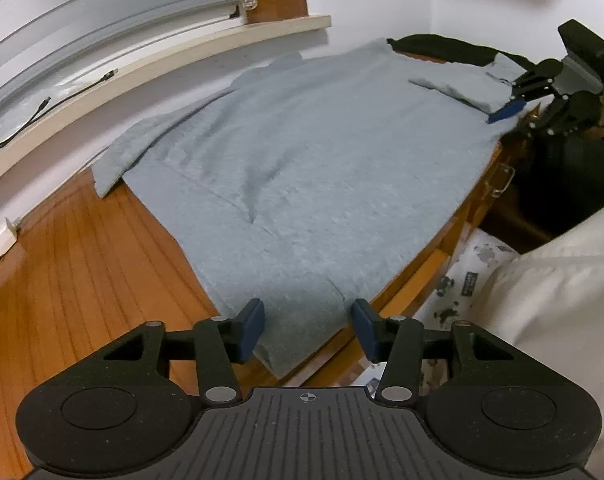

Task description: Fold clothes

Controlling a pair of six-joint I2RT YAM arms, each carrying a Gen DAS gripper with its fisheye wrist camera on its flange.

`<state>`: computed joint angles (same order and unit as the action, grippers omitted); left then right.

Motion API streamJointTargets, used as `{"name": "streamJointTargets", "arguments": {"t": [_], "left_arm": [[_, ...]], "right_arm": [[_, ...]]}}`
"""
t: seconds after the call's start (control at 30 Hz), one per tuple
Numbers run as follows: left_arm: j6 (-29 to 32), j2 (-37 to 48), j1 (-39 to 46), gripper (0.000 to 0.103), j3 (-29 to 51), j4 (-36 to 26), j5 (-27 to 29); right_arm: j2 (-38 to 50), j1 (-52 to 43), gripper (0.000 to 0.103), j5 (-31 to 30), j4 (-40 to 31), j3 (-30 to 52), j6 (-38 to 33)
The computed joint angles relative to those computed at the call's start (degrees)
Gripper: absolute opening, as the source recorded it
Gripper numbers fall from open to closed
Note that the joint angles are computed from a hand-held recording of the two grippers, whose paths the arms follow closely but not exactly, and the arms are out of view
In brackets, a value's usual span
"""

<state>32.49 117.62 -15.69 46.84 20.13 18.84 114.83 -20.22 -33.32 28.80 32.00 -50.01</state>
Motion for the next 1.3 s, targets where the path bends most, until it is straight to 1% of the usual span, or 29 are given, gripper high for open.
{"name": "streamJointTargets", "arguments": {"t": [0.03,0.07,0.1,0.33,0.37,0.43,0.5,0.6,0.7,0.83,0.93,1.0,1.1,1.2,1.3], "left_arm": [[0.23,0.00,-0.08,0.057,-0.16,0.21,-0.36],[0.69,0.05,-0.26,0.058,-0.33,0.37,-0.73],[1.01,0.10,-0.36,0.058,-0.64,0.95,-0.97],[1.61,0.38,-0.11,0.056,-0.87,1.80,-0.77],[1.81,0.42,-0.03,0.053,-0.81,1.73,-0.62],[1.92,0.22,0.91,0.043,-0.14,0.25,1.29],[1.77,-0.15,1.17,0.027,-0.34,0.02,2.06],[1.52,-0.78,1.13,0.010,-0.66,-0.50,1.90],[1.76,-1.89,1.23,0.009,-1.27,-1.21,2.06],[3.11,-3.40,1.54,0.009,-2.11,-2.40,3.22],[2.98,-3.96,2.16,0.009,-1.13,-2.85,3.71],[2.71,-4.13,2.83,0.009,0.44,-3.25,4.31],[0.62,-4.26,3.61,0.009,4.20,-3.19,5.32],[-1.39,-1.93,3.44,0.009,11.54,-5.02,4.82],[-3.20,2.13,2.64,0.009,20.30,-8.03,3.27]], "right_arm": [[-0.06,-0.32,0.023,-0.26,-0.06,0.12,0.06],[-0.11,-0.64,0.015,-0.54,-0.14,0.25,0.11],[-0.17,-0.97,0.012,-0.81,-0.22,0.37,0.17],[-0.53,-1.23,0.010,-2.14,2.50,0.34,3.68],[-0.45,-1.14,0.010,-2.08,2.46,0.52,3.77],[-0.22,-1.10,0.010,-2.14,2.55,0.81,4.00],[0.00,-1.13,0.009,-2.37,1.71,1.25,4.03],[0.28,-1.33,0.008,-2.78,0.69,1.51,3.96],[-0.12,-2.23,0.006,-4.29,-1.22,1.47,3.36],[-1.69,-3.30,0.005,-5.90,-1.76,0.94,2.78],[-2.72,-3.57,0.004,-6.56,-1.86,1.44,2.99],[-3.23,-2.91,0.004,-5.83,-1.13,2.08,3.64],[-3.25,-0.22,0.004,-2.53,1.32,4.17,5.74],[-2.30,2.41,0.004,1.14,3.53,7.43,7.92],[0.85,5.17,0.004,5.67,5.71,12.90,9.91]]}}
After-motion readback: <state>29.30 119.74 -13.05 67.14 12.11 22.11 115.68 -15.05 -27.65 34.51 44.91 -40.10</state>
